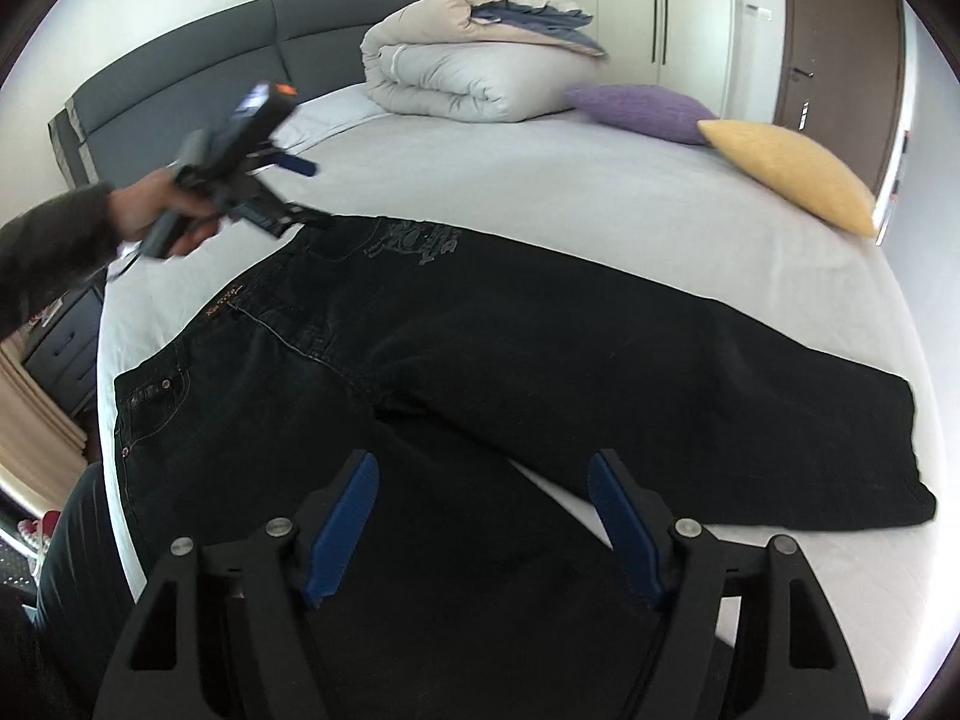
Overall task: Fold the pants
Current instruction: 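Grasp the jeans waistband with the left tool while the right tool grasps the waistband beside it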
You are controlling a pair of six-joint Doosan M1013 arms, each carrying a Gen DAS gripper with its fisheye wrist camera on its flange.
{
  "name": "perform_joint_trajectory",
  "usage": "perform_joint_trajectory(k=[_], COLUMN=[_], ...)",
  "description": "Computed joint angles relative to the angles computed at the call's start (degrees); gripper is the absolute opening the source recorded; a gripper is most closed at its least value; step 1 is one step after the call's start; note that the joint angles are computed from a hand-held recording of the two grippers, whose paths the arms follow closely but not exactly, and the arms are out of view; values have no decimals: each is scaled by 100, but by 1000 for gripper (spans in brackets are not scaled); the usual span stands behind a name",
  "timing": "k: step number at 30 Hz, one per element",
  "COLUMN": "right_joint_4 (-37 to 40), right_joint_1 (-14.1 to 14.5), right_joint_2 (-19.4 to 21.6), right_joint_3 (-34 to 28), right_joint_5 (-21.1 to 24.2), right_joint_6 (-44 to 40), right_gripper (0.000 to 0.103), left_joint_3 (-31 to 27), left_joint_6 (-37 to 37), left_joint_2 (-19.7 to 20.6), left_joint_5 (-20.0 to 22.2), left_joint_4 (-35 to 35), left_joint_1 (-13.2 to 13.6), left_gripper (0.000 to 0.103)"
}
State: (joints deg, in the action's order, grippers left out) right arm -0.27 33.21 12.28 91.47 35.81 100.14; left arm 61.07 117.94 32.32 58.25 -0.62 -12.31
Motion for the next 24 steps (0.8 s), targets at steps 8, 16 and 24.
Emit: perform_joint_trajectory(k=[8,16,24], right_joint_4=[820,1020,537], right_joint_1=[-224,-285,-235], right_joint_2=[394,928,1541], right_joint_3=[-332,-1055,-2144], right_joint_5=[144,410,959], right_joint_6=[-1123,-1792,-2192], right_gripper=[63,60,58], left_joint_3=[-1380,-935,777], left_joint_6=[209,354,594], left_joint_2=[1074,872,-201], left_joint_5=[1472,1021,-1091], left_joint_4=[-685,-767,-743], left_joint_1=[300,292,194], left_gripper=[77,9,4])
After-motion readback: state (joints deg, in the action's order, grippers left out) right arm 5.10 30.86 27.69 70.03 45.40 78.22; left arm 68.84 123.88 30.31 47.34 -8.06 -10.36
